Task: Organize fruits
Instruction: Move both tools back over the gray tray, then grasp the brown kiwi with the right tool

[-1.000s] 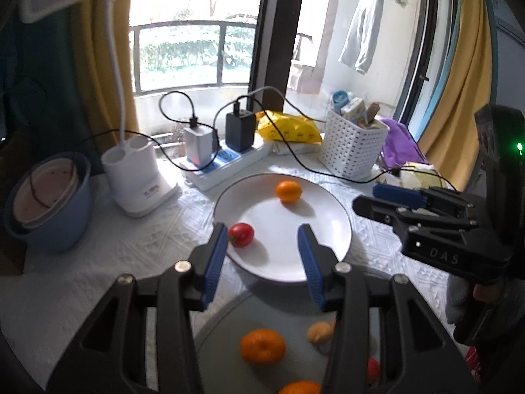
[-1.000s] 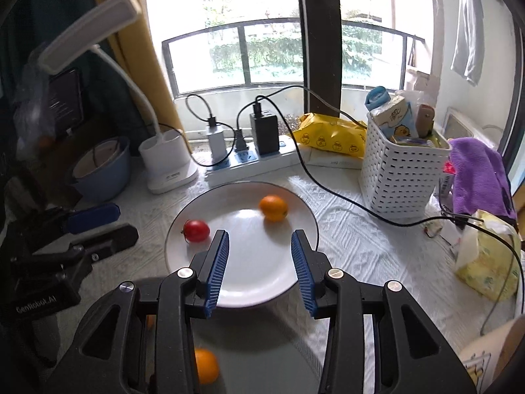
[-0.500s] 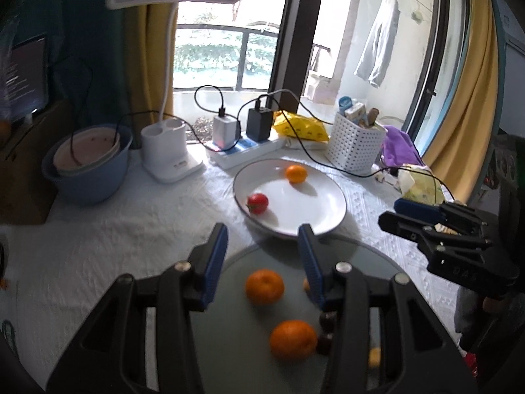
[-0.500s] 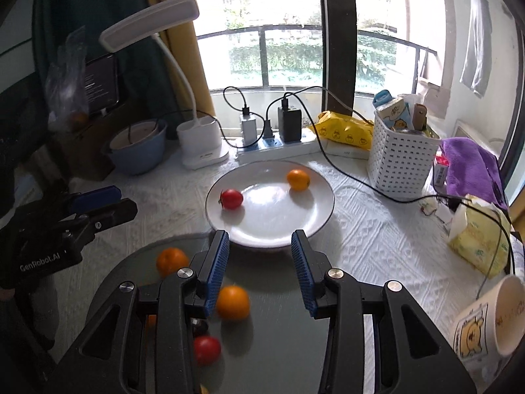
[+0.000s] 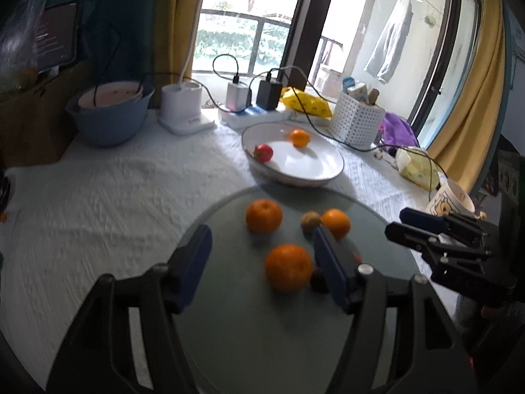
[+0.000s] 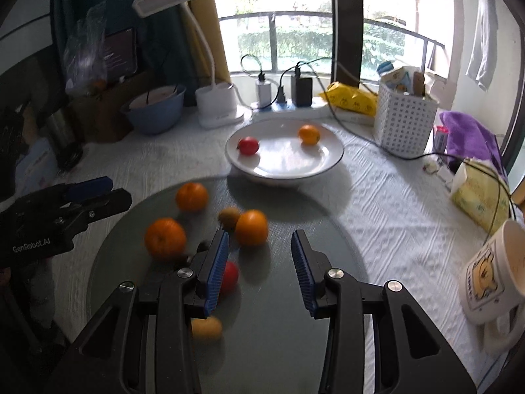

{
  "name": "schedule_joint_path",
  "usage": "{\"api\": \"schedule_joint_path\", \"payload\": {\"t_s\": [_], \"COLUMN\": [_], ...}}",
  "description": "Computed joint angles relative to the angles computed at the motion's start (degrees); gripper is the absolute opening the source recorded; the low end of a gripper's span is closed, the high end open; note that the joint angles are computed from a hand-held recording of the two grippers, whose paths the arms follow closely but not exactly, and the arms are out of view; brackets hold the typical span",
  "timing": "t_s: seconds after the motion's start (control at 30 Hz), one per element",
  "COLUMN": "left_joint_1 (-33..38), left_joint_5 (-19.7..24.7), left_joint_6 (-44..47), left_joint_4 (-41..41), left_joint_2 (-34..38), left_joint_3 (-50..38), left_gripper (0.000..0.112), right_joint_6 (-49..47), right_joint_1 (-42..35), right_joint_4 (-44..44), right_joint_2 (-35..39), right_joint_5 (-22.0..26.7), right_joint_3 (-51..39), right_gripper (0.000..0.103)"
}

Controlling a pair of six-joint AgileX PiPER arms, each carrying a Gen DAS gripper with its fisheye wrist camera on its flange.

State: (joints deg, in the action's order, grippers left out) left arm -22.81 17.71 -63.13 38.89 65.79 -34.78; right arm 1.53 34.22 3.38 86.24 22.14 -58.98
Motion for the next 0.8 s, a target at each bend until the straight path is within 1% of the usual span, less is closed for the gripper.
{"api": "schedule_joint_path", "payload": {"t_s": [0.1,0.17,0.33,0.53,0.6,0.7,0.73,0.8], "left_joint_1": [-2.1,-2.9,-6.1,-7.9,-8.4,-9.0,-9.1,-9.6], "left_joint_5": [1.2,1.6,3.6,4.2,4.7,5.3,5.4,5.9], "left_joint_6": [-4.3,-5.3,-9.5,-11.0,-11.6,-11.8,-11.9,-12.2], "left_joint_4": [2.6,2.8,4.9,4.4,4.6,4.6,4.6,4.7], "left_joint_2": [-0.8,-0.8,-1.0,-0.8,-0.8,-0.6,-0.5,-0.2], "left_joint_3": [1.5,2.0,3.0,4.2,4.4,4.4,4.3,4.0], "left_gripper": [0.066,0.066,0.066,0.066,0.066,0.066,0.066,0.066], "right_joint_6": [-0.1,-0.8,1.1,-1.8,-1.5,-0.3,-1.0,-6.3], "right_joint_1": [0.8,1.2,2.5,3.7,4.5,5.8,5.8,5.3], "right_joint_4": [0.5,1.5,0.1,3.4,3.1,1.1,1.7,6.8], "right_joint_2": [-0.7,-1.2,-2.2,-3.3,-4.0,-3.9,-3.7,-3.7], "right_joint_5": [-0.2,-0.7,-1.4,-1.7,-2.7,-2.9,-2.9,-3.3], "right_joint_3": [2.0,3.5,6.4,8.5,9.6,10.0,10.0,10.6], "right_gripper": [0.042,0.042,0.042,0.042,0.042,0.042,0.042,0.042]}}
